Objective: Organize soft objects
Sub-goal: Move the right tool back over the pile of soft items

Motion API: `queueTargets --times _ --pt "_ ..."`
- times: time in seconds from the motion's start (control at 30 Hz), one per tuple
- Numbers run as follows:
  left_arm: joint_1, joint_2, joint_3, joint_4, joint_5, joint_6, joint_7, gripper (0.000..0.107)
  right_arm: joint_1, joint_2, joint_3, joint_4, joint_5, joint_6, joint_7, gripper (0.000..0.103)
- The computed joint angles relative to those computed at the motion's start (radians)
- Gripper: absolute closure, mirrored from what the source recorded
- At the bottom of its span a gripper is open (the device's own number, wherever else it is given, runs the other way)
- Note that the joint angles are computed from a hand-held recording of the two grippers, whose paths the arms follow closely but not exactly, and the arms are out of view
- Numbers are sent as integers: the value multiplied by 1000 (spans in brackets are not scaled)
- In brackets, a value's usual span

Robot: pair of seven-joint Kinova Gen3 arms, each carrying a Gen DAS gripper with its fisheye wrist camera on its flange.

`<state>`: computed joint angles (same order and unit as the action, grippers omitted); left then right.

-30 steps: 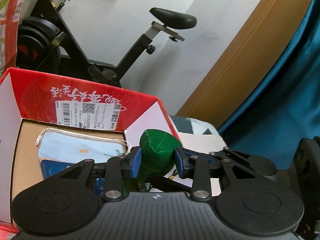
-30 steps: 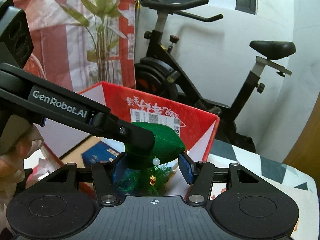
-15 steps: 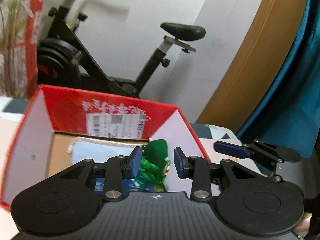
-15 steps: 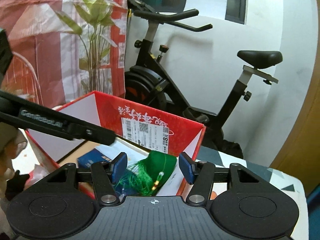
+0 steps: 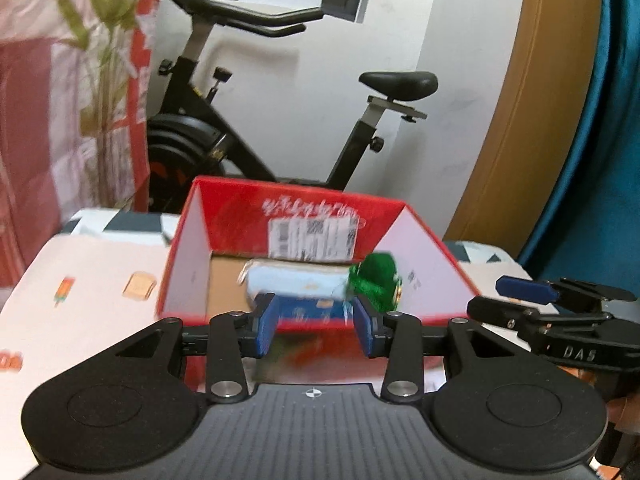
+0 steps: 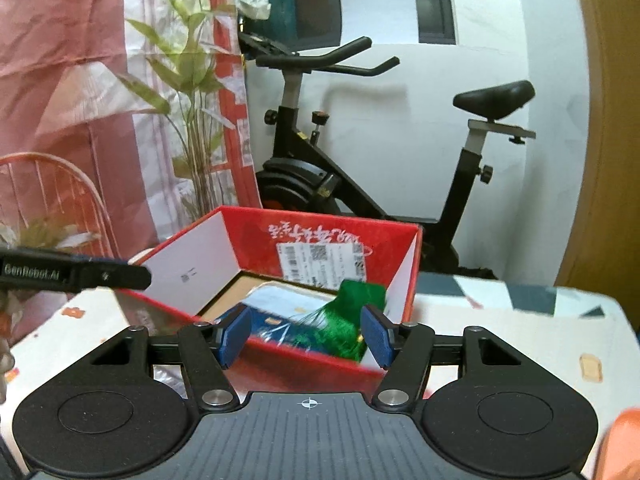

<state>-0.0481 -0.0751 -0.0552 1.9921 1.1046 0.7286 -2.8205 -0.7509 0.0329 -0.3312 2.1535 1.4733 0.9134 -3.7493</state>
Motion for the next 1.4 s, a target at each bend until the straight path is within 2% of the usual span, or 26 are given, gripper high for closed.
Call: queueTargets --times 0.3,0.53,0.67,0.93,1.27,1.4 --pt "-63 -98 -97 158 6 59 -68 64 -148 72 -68 40 -17 158 -202 46" --pt "-100 -131 -146 247 -20 94 -91 65 -251 129 -81 73 -23 190 -371 48" --pt "-120 -126 -149 285 -43 103 -109 65 -292 172 -82 78 -10 176 -427 54" --pt "-126 -113 -136 318 -43 98 -166 65 -322 205 -62 61 -4 129 -416 58" --pt "-130 -85 -111 340 -45 48 -166 65 -292 224 -41 52 -7 25 -398 57" --pt "-131 -75 -108 344 -37 44 -179 65 -283 233 -32 62 17 0 -438 57"
